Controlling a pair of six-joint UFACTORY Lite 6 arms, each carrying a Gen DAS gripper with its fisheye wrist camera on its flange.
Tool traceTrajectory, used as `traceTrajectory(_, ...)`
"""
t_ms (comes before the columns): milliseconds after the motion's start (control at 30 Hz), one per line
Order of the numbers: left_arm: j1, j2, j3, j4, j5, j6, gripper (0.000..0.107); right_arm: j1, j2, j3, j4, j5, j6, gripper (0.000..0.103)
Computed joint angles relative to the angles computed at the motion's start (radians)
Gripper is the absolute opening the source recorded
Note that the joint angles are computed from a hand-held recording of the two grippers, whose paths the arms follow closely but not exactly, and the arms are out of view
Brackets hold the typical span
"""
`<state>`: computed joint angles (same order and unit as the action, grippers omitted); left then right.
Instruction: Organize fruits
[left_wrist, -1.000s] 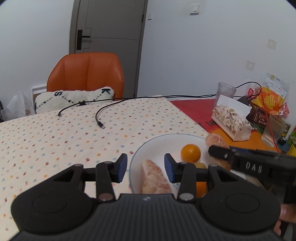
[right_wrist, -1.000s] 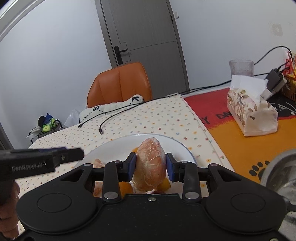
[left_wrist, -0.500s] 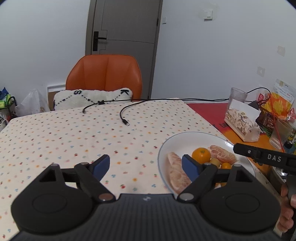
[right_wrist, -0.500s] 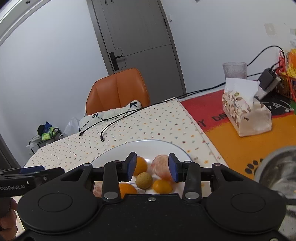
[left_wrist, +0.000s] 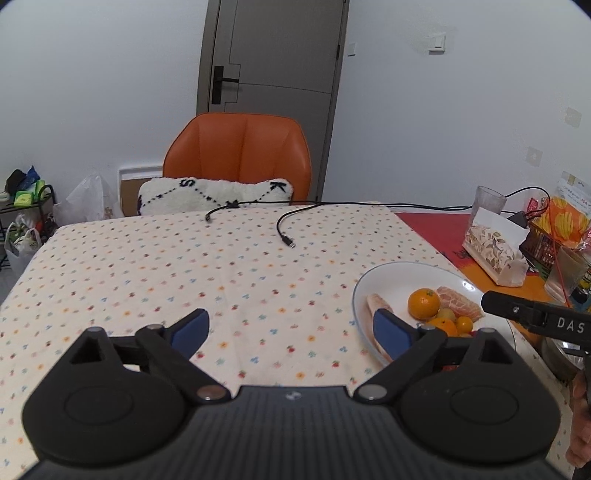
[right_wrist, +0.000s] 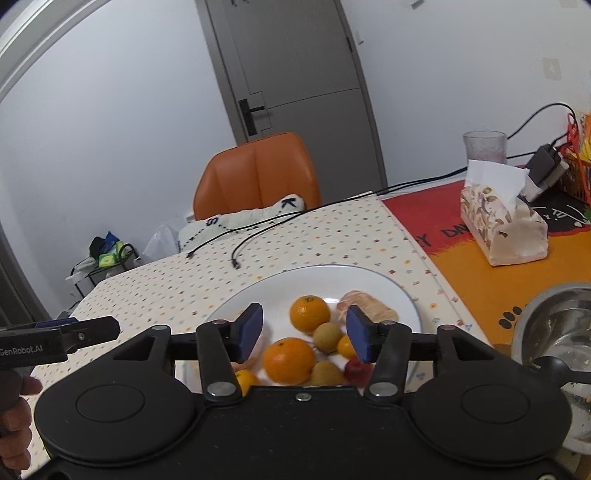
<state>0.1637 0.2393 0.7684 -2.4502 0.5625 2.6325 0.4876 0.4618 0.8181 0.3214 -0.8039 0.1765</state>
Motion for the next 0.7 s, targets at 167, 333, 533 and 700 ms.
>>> traceTrajectory(167, 0.052, -0.048, -0.043, 0.086, 0.0, -0.066, 0.096, 0.049, -0.04, -0.028, 0.048, 0.006, -0.031, 0.064)
traceTrajectory(333, 0.114, -0.111, -0.096, 0.156, 0.015, -0.103, 0.097, 0.102, -0.081, -0.055, 0.101, 0.006, -0.066, 0.074)
traceTrajectory(533, 0.207, -0.193, -0.152, 0.277, 0.02, -0.176, 0.097, 0.173, -0.122, -0.072, 0.17, 0.018, -0.12, 0.085)
traceTrajectory(700, 0.294, -0.257, -0.186, 0.389, 0.028, -0.256, 0.098, 0.233, -0.159, -0.094, 0.227, 0.008, -0.157, 0.095)
